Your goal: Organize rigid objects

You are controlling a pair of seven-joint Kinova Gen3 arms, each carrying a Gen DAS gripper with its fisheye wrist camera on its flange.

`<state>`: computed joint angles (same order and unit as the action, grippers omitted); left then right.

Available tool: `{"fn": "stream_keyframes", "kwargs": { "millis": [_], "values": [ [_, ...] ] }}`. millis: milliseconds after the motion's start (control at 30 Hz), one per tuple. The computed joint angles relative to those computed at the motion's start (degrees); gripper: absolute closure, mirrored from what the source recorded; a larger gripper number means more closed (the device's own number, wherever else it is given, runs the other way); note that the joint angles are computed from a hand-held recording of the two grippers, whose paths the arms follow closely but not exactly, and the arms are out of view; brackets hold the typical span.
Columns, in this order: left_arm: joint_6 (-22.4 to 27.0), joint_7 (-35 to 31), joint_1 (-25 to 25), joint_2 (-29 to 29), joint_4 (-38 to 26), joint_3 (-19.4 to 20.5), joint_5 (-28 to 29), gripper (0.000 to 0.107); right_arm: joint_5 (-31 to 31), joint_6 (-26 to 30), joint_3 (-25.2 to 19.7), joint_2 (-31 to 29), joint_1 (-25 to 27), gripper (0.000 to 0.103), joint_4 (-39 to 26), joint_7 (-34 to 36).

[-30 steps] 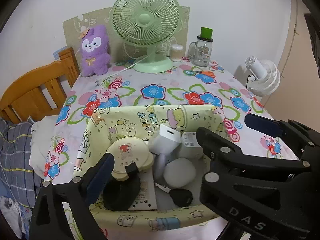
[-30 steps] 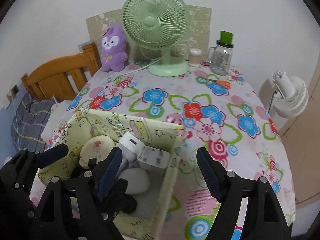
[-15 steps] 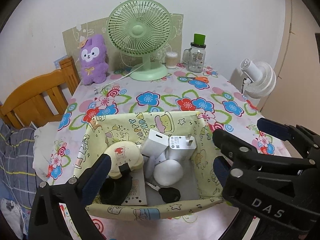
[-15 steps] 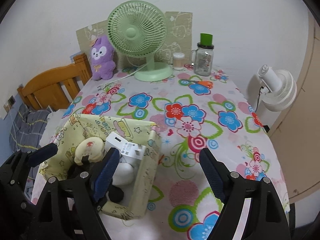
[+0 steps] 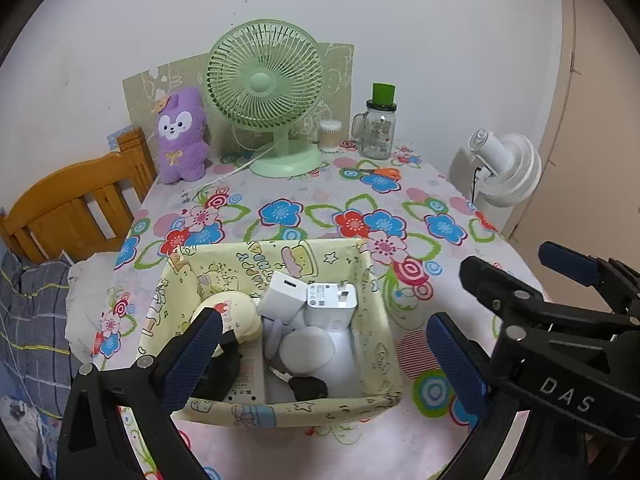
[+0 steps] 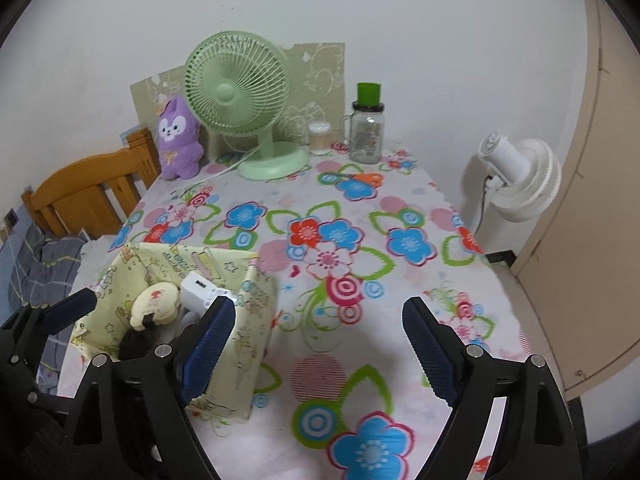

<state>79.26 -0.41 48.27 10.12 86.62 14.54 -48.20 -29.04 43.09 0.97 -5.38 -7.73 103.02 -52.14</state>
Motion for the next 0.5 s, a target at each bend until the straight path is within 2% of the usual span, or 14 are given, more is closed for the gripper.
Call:
{"fn": "stream_keyframes", "kwargs": {
  "millis": [400,500],
  "values": [
    [5.6,0.8,4.5,2.2,-4.3,-0.1,-4.4,0.005,-4.0,-0.5,4.3,-2.8,1.7,0.010,0.9,5.2],
    [5.5,0.9,5.0,2.1,-4.5,-0.2,-4.2,0.005,-4.8,-0.5,5.2,-3.4,2.2,0.009,1.2,5.8]
  ]
}}
